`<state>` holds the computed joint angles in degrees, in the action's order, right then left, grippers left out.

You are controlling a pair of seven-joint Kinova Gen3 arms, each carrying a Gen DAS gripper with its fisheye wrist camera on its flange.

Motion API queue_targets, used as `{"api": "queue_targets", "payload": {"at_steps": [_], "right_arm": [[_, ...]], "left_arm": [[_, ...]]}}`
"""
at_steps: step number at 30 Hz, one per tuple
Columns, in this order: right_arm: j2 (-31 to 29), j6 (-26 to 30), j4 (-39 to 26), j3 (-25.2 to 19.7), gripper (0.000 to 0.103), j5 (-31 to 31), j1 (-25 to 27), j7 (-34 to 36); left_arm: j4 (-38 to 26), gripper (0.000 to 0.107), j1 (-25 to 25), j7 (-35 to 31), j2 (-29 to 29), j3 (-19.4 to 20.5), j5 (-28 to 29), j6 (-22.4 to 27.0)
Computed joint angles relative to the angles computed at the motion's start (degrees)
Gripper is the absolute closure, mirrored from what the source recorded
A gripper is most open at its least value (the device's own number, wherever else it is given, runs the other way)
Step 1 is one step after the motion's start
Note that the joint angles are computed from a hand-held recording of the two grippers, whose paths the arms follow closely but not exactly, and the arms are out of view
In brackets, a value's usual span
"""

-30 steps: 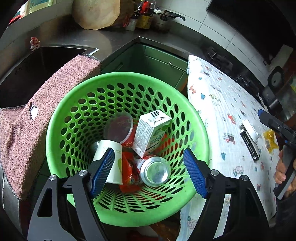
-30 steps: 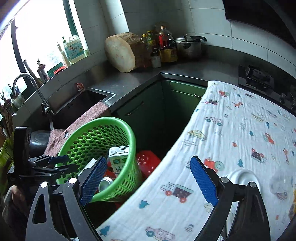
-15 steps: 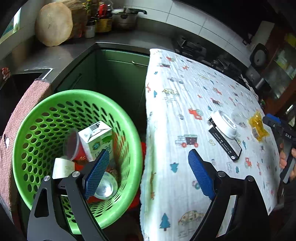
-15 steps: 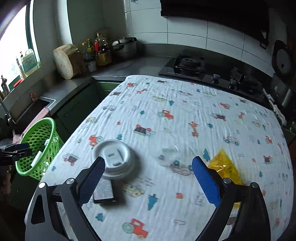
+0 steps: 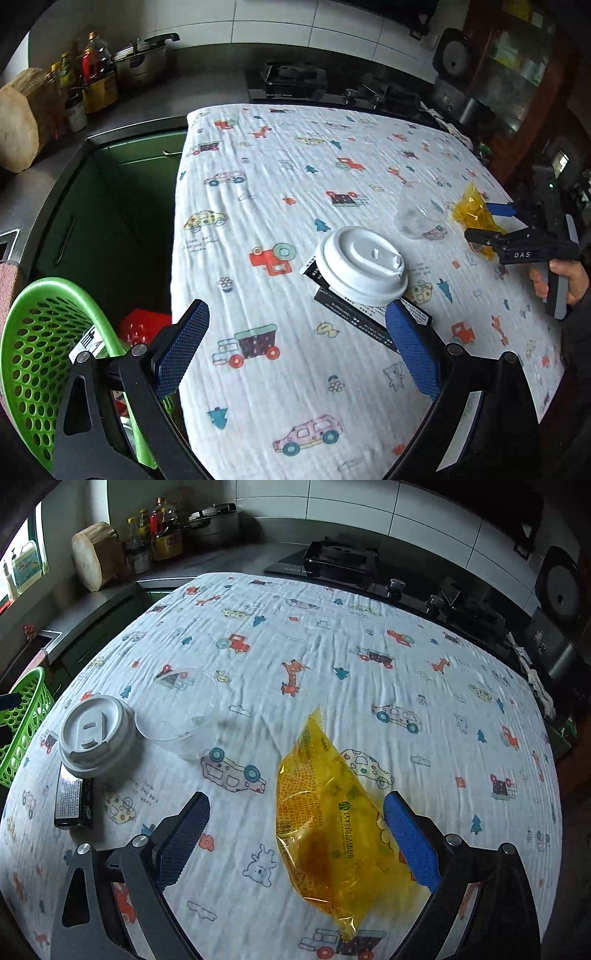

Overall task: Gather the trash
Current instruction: 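Return the right tool to the table and grasp the yellow plastic bag, then grasp the white cup lid with the left tool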

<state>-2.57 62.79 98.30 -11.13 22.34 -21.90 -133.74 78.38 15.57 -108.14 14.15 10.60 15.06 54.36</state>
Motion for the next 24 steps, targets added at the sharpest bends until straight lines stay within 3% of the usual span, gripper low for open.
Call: {"api": "queue_targets", "payload": {"at_steps": [5,8,14,24], "right_arm": [[0.88,-0.88,0.49,1.47,0.012,-2.26,1.09,2.67],[0.79,-1.45,0.84,2.35,0.024,-4.59,2.16,4.4],[0.0,-1.81,1.61,2.45,0.039,-5.56,3.29,4.72],[-1.12,-2.59,2.62,2.08,0.049,-6.58,4.07,5.24]], "left_arm": [[-3.91,0.011,3.75,-0.07,3.6,0.95,-3.8,1.23],[-6.35,0.01,4.79,-2.26,5.91,1.79,-3.93,2.75],[-11.34,0.01,8.83,-3.18,9.66,1.33,-7.7,4.8],[-16.05,0.01,12.4,-2.92,13.82,-0.05,-11.55,7.84]]}}
